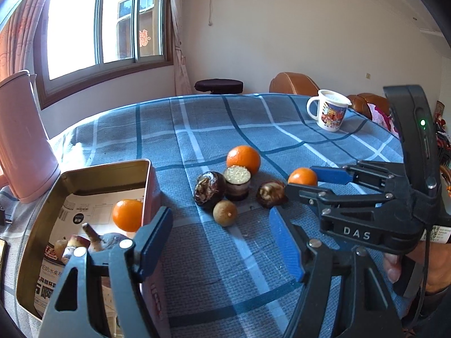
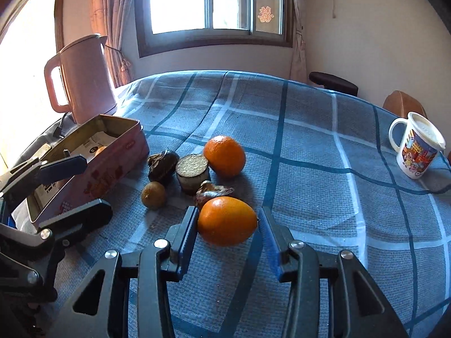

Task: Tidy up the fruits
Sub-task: 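Grasp an orange with the right gripper while the left gripper reaches a tan round fruit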

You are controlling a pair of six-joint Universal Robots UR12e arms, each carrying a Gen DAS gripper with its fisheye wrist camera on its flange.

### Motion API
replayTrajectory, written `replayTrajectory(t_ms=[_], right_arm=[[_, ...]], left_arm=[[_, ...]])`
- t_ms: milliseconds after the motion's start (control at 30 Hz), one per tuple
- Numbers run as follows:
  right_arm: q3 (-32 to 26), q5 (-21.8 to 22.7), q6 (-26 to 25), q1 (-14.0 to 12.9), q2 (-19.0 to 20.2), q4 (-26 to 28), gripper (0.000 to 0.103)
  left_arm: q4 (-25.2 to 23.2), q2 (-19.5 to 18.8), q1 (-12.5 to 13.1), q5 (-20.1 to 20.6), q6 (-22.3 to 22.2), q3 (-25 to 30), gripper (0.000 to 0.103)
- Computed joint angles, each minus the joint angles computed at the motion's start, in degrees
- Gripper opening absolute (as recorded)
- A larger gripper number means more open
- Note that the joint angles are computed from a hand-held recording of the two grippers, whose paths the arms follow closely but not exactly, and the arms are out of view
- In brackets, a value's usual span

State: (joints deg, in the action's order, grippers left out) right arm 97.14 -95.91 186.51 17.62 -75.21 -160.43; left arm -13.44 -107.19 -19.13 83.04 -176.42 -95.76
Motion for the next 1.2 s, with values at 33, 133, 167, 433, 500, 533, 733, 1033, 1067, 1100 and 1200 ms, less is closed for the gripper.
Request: replayTrajectory(t_ms=[33, 133, 167, 433, 500, 533, 733, 1033, 1067, 1100, 1200], right_arm=[[0.17, -0.42, 0.65, -0.07, -0.09, -0.54, 0.046], [0.58, -0.14, 2.62, -0.56, -0.29, -1.43, 0.046], [0.74, 0.38, 3.16, -0.77, -0.36, -1.76, 0.046], [0.98, 1.02, 3.53, -0.99, -0.56, -2.25, 0.046], [1.00, 1.12, 3.56, -1.01, -0.57, -2.36, 0.046], [1.07, 1.21, 3.54, -1.02, -0.59, -2.54, 0.046], [0.90, 1.32, 2.96, -0.96, -0.52, -2.05, 0.046], [0.80, 0.79, 2.48, -0.76, -0.44, -1.89, 0.046], [0.78, 0.78, 2.45, -0.75, -0.43, -1.88, 0.046], [0.78, 0.78, 2.45, -0.75, -0.43, -1.88, 0.046], [0.75, 0.65, 2.21, -0.67, -0.44, -1.90, 0.046]], left_arm=[[-1.07, -0.22, -0.12, -0.09, 0.47, 0.49, 0.057], [-4.97, -1.11, -0.48, -0.14, 0.85, 2.27, 0.048], [-5.91, -1.36, -0.54, -0.37, 0.85, 2.76, 0.047], [-12.09, -3.24, -1.62, 1.36, 1.27, 6.13, 0.037], [-12.38, -3.52, -1.68, 2.14, 0.60, 6.53, 0.037], [-12.64, -3.66, -1.65, 2.33, 0.34, 6.76, 0.037], [-15.09, -4.59, -1.89, 1.61, 2.18, 8.43, 0.037], [-18.01, -5.08, -0.71, -3.54, 0.78, 9.45, 0.026], [-17.51, -4.98, -0.70, -3.59, 0.75, 9.26, 0.026], [-17.04, -4.90, -0.67, -3.93, 0.79, 9.08, 0.026], [-15.77, -4.66, -0.37, -4.91, 0.18, 8.55, 0.026]])
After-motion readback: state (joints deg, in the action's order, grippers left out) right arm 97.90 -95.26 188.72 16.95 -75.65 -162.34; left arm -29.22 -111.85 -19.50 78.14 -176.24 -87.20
